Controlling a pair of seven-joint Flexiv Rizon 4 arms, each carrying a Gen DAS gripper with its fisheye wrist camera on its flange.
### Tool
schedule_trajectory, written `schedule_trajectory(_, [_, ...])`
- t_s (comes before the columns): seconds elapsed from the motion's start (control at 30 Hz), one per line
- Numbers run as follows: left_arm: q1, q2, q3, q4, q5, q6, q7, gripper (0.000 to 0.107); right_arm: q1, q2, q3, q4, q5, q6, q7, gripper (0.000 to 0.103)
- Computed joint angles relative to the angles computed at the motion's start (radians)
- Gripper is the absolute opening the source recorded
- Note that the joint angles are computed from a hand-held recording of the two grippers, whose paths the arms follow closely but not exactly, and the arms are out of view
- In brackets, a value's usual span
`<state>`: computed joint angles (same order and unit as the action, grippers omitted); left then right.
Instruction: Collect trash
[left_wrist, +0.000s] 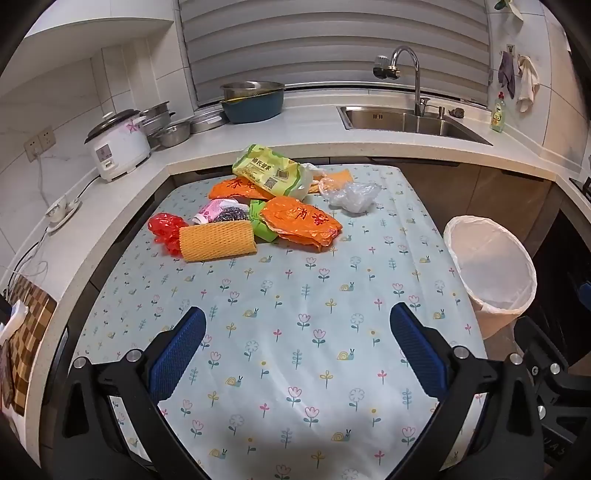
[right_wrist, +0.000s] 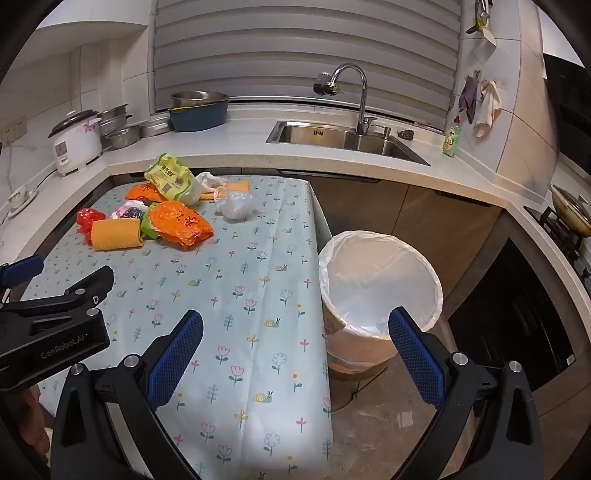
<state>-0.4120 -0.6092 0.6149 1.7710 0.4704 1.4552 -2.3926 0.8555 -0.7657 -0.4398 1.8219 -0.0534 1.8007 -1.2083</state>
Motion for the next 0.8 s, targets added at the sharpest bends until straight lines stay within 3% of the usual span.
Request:
schedule_trajectory(0.13, [0.020,0.009,-0.025,0.007,-0.016,-0.003,0.016,0.095,-0.002,0.003,0.002,0.002,-0.004,-0.006,-0.002,0.096])
schedule_trajectory(0.8, [-0.017,0.004,0.019,-0.015,0.035,-0.023,-0.042,0.096,-0.033,0.006,0.040,-0.012,0.004,0.009,-0.019,0.096])
